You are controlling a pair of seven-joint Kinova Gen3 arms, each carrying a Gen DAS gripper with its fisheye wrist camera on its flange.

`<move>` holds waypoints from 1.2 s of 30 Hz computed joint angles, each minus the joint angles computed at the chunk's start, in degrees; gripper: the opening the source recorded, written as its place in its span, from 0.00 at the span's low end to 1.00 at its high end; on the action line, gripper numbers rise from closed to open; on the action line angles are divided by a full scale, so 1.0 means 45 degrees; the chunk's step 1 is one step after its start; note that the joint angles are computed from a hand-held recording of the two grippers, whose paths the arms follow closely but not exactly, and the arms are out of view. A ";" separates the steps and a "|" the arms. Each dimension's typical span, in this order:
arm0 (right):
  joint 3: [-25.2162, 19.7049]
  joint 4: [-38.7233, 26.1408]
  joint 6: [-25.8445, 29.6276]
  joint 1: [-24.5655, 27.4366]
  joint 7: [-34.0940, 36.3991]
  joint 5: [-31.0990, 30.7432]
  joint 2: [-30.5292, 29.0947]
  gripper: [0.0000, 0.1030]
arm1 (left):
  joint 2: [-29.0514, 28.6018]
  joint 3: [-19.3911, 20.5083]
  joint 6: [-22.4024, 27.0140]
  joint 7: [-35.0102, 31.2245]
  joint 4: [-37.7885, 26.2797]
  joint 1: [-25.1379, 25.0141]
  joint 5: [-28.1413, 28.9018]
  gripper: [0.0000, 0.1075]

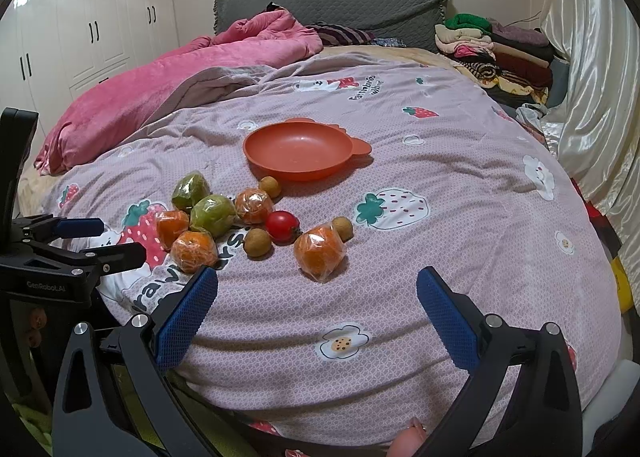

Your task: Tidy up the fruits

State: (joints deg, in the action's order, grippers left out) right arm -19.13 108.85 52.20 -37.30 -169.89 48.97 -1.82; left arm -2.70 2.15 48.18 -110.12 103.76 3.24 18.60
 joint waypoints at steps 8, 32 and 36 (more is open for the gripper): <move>0.0006 0.0002 0.0019 -0.0015 0.0009 -0.0012 -0.0004 0.96 | -0.0007 -0.0018 0.0012 -0.0037 -0.0003 -0.0001 0.0034 0.88; 0.0080 0.0054 -0.0193 0.0094 0.0118 -0.0052 0.0020 0.96 | 0.0040 0.0112 -0.0004 0.0211 0.0007 0.0129 -0.0181 0.88; 0.0049 0.0090 -0.0129 0.0078 0.0074 -0.0083 -0.0036 0.96 | 0.0160 0.0154 -0.0073 0.0119 0.0078 0.0207 -0.0157 0.88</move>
State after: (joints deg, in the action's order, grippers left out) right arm -18.92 109.26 51.62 -36.95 -169.56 48.60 -1.98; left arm -1.98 2.84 47.85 -109.59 104.11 4.17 17.89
